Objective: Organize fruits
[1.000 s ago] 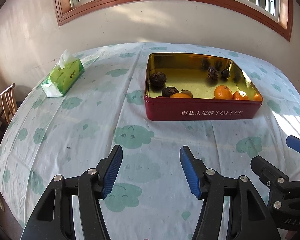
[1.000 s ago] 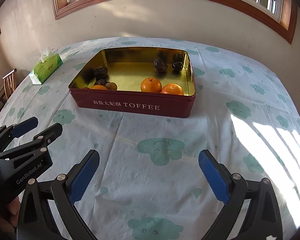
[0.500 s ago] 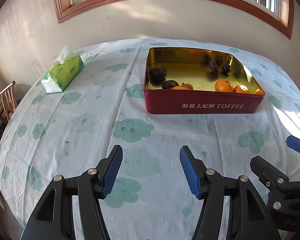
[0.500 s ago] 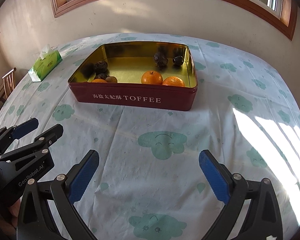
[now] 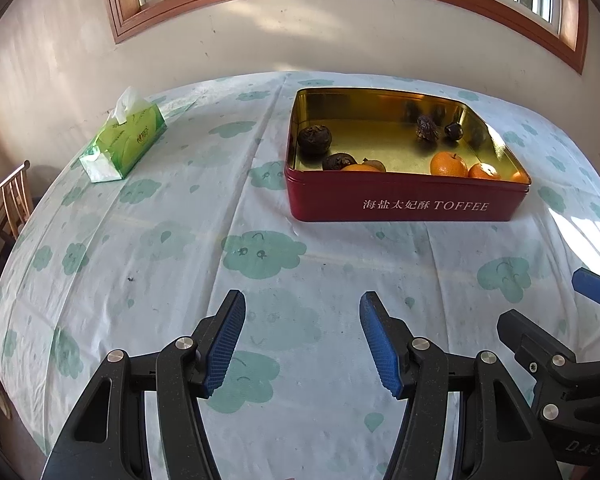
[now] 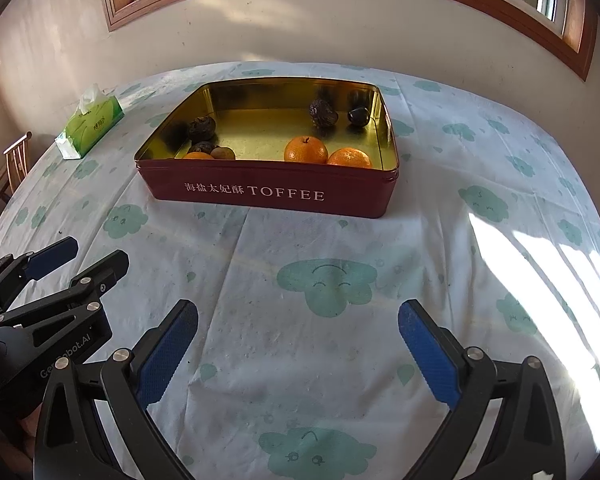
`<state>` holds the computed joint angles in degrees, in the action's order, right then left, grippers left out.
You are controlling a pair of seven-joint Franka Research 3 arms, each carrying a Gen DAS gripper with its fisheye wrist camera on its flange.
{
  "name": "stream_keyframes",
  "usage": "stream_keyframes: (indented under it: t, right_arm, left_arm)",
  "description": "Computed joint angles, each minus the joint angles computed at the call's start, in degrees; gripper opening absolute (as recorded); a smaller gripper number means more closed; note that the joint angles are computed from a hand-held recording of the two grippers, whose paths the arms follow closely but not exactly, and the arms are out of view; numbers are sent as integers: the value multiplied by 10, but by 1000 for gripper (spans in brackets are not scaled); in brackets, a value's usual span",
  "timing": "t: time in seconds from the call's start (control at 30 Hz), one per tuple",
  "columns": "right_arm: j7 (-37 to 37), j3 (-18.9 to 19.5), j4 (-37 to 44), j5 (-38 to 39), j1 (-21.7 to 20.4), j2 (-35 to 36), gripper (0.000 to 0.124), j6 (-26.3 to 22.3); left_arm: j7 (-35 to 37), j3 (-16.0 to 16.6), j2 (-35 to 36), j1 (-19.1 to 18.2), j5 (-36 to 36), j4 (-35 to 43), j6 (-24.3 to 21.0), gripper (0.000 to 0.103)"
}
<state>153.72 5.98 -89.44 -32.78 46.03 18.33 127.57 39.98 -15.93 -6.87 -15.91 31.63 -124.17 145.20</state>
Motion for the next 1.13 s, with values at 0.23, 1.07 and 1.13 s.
stream_keyframes:
  t: [0.23, 1.07, 1.13]
  right_arm:
    - [-1, 0, 1, 2, 0, 1, 100, 0]
    - [0, -1, -2, 1, 0, 2, 100, -1]
    - [-2, 0, -2, 4, -1, 2, 100, 0]
  left_arm:
    - [0, 0, 1, -1, -1, 1, -1, 60]
    - [8, 2, 5, -2, -11, 0, -1, 60]
    - [10, 2, 5, -2, -12, 0, 1, 60]
